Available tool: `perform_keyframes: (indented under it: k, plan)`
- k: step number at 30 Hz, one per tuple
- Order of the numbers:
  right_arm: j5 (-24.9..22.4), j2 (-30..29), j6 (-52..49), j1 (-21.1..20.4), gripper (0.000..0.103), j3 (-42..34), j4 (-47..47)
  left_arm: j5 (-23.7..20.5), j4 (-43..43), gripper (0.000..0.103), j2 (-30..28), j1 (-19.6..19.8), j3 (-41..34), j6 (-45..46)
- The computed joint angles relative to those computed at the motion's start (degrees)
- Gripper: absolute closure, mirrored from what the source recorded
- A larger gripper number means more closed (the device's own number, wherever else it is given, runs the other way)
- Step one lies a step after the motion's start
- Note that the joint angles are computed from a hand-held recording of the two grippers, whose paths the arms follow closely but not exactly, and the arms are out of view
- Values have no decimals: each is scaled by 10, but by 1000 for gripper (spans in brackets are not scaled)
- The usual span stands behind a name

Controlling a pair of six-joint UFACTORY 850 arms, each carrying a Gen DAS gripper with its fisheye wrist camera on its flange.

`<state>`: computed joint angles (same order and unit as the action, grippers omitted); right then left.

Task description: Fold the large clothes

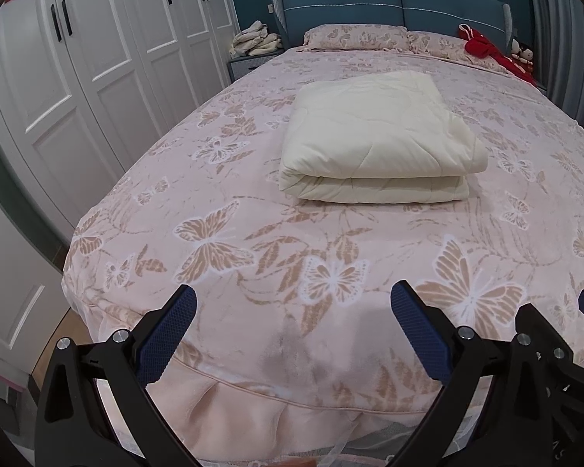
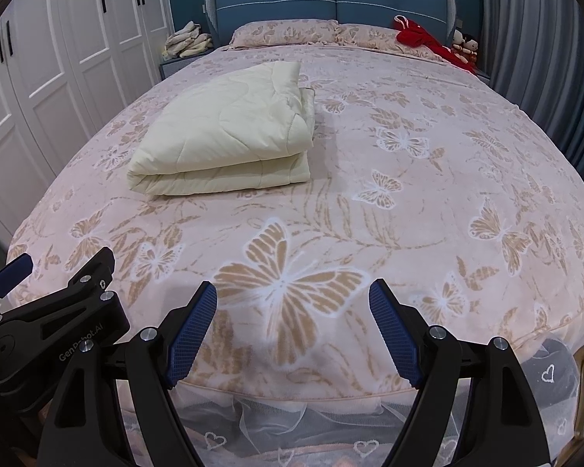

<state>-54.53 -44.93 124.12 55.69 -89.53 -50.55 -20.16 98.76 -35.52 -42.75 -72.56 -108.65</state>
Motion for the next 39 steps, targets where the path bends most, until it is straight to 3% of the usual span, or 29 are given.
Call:
perform_keyframes:
  k: [39]
  plan:
    - [-10,-2,-14,-8,24,-18,5,12,5,6,-10,13,-23,13]
